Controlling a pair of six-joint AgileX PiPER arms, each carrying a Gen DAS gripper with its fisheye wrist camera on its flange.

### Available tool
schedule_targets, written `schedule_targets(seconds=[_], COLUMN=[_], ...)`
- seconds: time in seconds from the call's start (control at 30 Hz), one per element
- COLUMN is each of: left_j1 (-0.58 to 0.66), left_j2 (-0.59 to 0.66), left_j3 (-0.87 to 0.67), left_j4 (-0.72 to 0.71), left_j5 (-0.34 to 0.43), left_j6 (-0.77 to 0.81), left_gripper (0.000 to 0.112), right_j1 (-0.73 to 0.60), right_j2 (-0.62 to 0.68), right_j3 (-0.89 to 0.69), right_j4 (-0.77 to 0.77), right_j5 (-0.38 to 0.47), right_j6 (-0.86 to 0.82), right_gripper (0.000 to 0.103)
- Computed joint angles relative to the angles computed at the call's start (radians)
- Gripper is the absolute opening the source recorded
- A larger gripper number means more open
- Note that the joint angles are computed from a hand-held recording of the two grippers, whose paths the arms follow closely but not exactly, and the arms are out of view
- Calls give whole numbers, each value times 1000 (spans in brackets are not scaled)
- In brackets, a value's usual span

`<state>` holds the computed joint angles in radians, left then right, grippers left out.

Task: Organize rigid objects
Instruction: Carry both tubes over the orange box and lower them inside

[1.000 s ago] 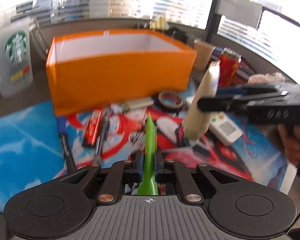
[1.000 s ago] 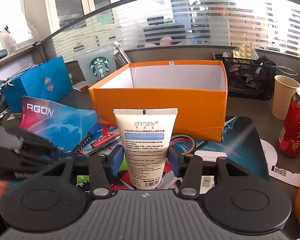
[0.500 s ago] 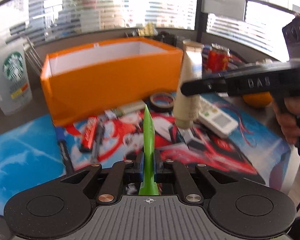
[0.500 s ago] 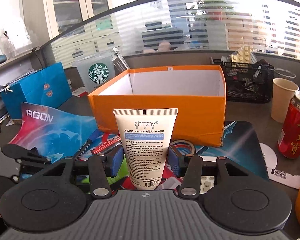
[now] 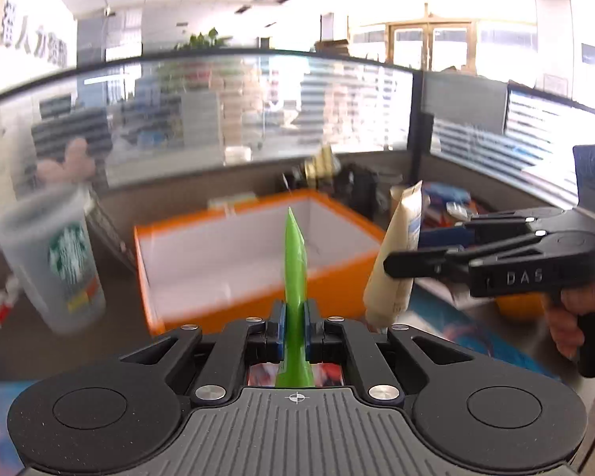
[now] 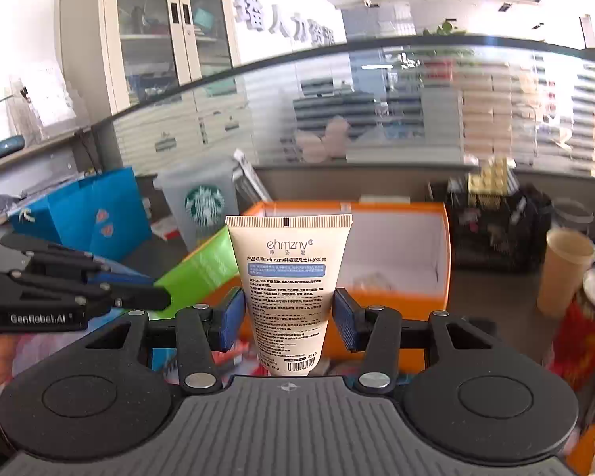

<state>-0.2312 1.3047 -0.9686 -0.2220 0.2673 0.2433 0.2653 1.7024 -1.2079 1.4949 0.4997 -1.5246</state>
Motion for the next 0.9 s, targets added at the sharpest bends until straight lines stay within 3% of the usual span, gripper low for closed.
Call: schedule_targets(seconds=[0.27, 0.4, 0.57, 0.7, 0.87, 0.9], left_j1=[83, 99, 130, 146, 159, 160], left_j2=[180, 312, 441, 522, 624, 641], left_j3=[-310, -453, -523, -574, -685, -701], left_j4=[-106, -33, -73, -92, -82, -74], left_j5=[118, 171, 217, 253, 331, 338], left_j6=[96, 21, 51, 64, 51, 42], left_gripper=[7, 7, 7, 7, 7, 0], right_j1=[-8, 1, 10, 17, 27, 29], right_j2=[153, 275, 448, 535, 686, 727], right_j3=[-365, -586, -845, -946, -1186, -1260], right_j4=[-285, -482, -688, -766, -897, -926], right_j5=[57, 92, 177, 232, 374, 418], right_j6=[337, 544, 767, 842, 985, 1017], right_gripper=[45, 45, 45, 45, 45, 45])
